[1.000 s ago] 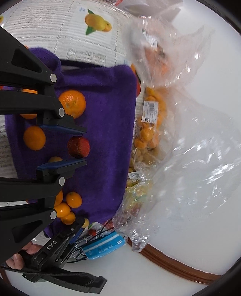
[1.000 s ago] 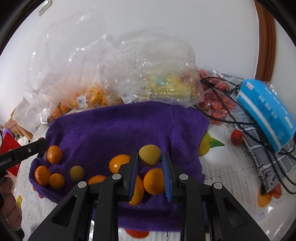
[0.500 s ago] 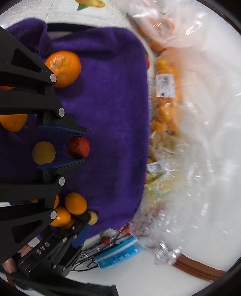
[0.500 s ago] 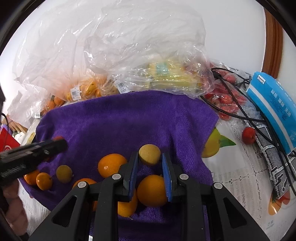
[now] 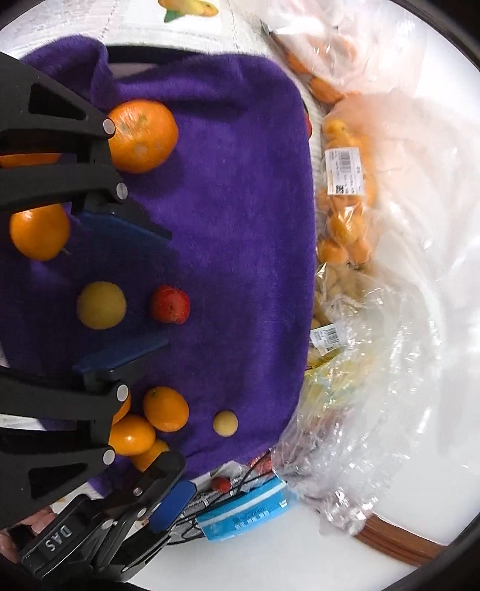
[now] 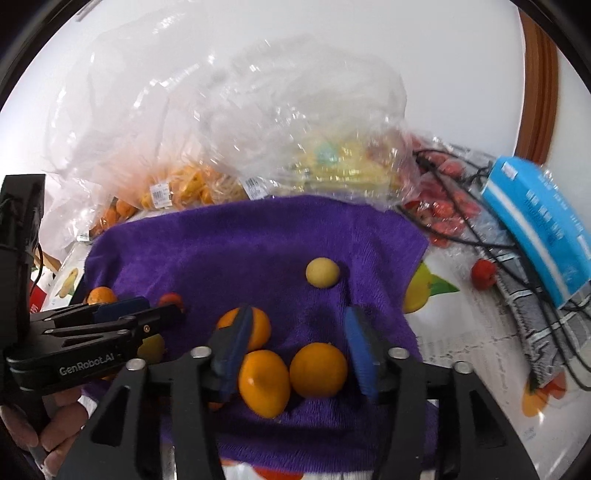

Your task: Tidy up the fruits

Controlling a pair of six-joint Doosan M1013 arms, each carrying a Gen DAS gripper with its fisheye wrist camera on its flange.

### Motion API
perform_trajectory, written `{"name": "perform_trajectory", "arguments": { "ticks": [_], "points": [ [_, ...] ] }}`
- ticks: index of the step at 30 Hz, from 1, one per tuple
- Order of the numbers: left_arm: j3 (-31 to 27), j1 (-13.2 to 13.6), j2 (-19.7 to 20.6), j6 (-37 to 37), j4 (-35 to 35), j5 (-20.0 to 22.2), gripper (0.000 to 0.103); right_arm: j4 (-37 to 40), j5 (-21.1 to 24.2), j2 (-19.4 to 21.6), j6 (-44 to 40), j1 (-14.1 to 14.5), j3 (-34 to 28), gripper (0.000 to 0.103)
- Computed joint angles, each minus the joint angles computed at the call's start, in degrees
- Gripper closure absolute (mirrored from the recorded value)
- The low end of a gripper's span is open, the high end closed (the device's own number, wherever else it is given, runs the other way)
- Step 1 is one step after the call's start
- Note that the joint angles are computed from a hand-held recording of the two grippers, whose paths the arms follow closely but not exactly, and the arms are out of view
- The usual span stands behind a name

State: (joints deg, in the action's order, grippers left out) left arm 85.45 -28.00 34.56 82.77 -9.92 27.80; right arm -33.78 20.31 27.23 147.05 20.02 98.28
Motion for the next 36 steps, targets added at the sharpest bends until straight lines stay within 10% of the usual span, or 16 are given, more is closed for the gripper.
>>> {"name": "perform_trajectory", "arguments": {
  "ticks": [10, 19, 36],
  "points": [
    [7.2, -0.3, -7.7, -5.2, 6.2, -4.4, 0.035, -11.4, 2.8, -5.6, 11.6, 3.3, 2.2, 0.017],
    [13.7, -1.3, -14.9, -16.8, 17.1, -6.7, 0.027, -7.0, 6.0, -9.8, 8.6, 5.6, 2.8, 0.017],
    [23.2, -3.2, -23.7, -43.8, 41.2, -8.7, 0.020, -21.1, 15.8, -14.3, 20.8, 14.0, 5.9, 0.000]
  ]
}}
